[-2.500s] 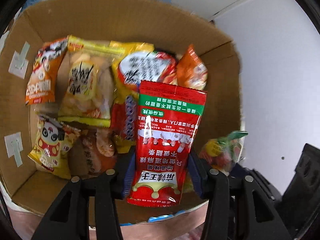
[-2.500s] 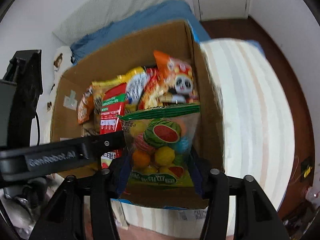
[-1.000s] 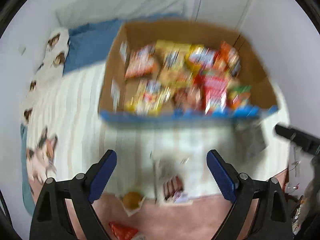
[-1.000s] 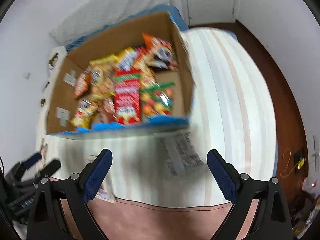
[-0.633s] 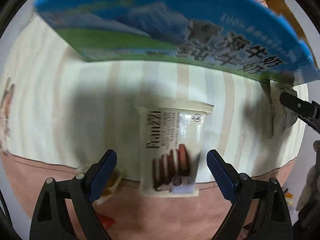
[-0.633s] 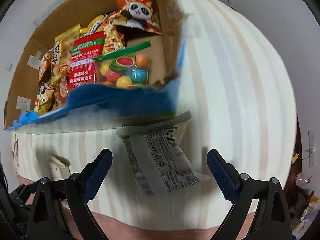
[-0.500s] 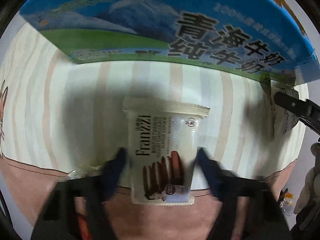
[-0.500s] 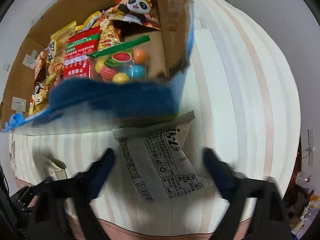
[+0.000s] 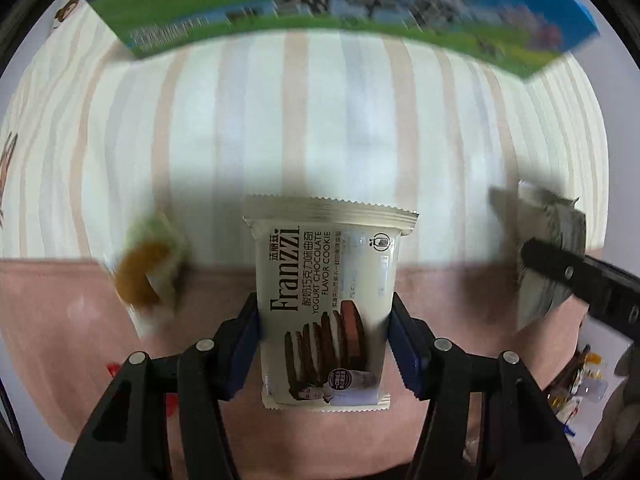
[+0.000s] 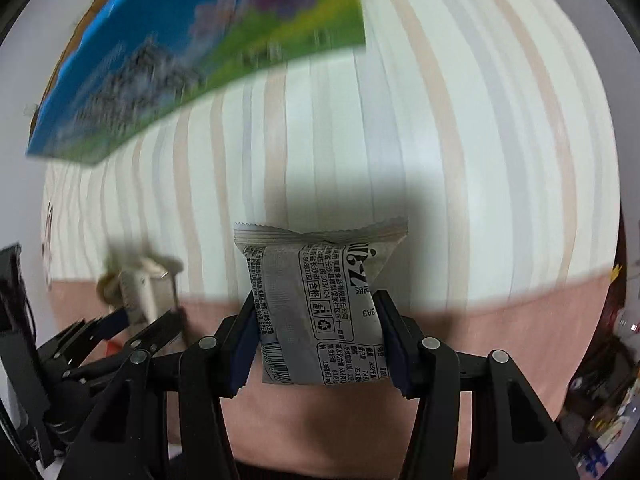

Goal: Organize snacks
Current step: 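Grasp the white Franzzi cookie packet with left tool while right tool grasps the white printed bag, then carry both white packets into the cardboard box and open both tools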

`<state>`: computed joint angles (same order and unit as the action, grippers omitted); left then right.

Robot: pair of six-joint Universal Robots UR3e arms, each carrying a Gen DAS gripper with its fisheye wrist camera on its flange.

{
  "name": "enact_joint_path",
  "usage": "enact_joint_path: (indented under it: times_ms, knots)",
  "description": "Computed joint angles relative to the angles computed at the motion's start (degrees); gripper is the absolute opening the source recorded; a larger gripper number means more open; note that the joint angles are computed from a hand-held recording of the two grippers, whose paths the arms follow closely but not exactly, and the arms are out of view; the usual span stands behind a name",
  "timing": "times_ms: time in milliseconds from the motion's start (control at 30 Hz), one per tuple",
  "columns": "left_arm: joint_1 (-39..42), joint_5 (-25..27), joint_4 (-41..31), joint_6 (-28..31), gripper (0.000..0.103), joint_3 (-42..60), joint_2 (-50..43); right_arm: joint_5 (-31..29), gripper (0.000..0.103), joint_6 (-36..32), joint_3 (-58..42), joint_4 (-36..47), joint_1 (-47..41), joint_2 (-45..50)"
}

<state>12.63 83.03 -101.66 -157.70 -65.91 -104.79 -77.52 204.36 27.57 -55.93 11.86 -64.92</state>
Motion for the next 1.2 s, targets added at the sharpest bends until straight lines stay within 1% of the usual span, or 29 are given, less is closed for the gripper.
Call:
enact_joint_path:
  times_ms: [133,200,300,333,433,567,633,733,767,800,833,900,1033,1067,1200]
  knots:
    - [-1.4,1.2,3.3,0.4,0.057,-7.0,4.0,2.2,0.057,2.5,15.7,-5.4,1.2,-9.0]
    - [-2.6,1.8,4.9,-0.3,0.057,-7.3,3.6,2.7,0.057,3.6,21.0,-7.5,1.8,-11.8]
    - [-3.8,2.4,5.2,-1.5,0.057,-5.1,1.1,2.7,0.058,5.6,24.2,-9.4,3.3,-13.1]
    - [-3.7,2.4,5.2,-1.4,0.058,-6.7,2.3,2.9,0.058,5.9,25.0,-9.9,3.4,-13.2]
    - [-3.2,2.2,5.1,-1.9,0.058,-7.3,1.7,3.7,0.065,6.5,28.0,-11.4,3.5,-14.8]
    - [-4.7,2.9,8.1,-3.0,0.058,-10.3,2.1,3.1,0.066,6.7,28.2,-11.0,3.6,-15.0]
    - [-6.4,3.0,9.8,-4.6,0.058,-11.5,1.9,2.7,0.066,7.6,28.5,-12.1,4.3,-14.6]
    - [-6.6,2.8,10.5,-5.0,0.057,-12.5,2.5,2.0,0.066,8.5,28.8,-13.1,5.3,-14.4]
    - [-5.4,2.8,12.1,-3.7,0.057,-15.8,4.4,1.4,0.064,8.8,28.8,-13.4,5.8,-14.3]
    - [-5.0,2.8,12.7,-3.2,0.057,-17.0,5.1,0.8,0.06,11.1,28.0,-15.3,8.1,-12.2]
    - [-3.5,2.8,12.3,-1.6,0.057,-17.6,6.2,0.0,0.058,11.6,27.3,-15.2,9.1,-11.6]
    - [-3.5,2.6,12.2,-1.5,0.057,-17.6,6.7,0.1,0.053,11.7,29.1,-16.6,9.1,-12.8]
    - [-2.9,1.4,11.9,-0.5,0.057,-17.4,9.4,0.7,0.049,12.2,29.4,-16.8,8.9,-14.3]
    - [-3.0,0.9,11.8,-0.3,0.057,-16.7,10.1,0.9,0.049,11.4,29.3,-15.8,8.0,-15.3]
    - [-2.7,-1.4,10.6,0.6,0.057,-12.6,12.5,0.7,0.048,10.9,22.5,-12.9,7.8,-14.3]
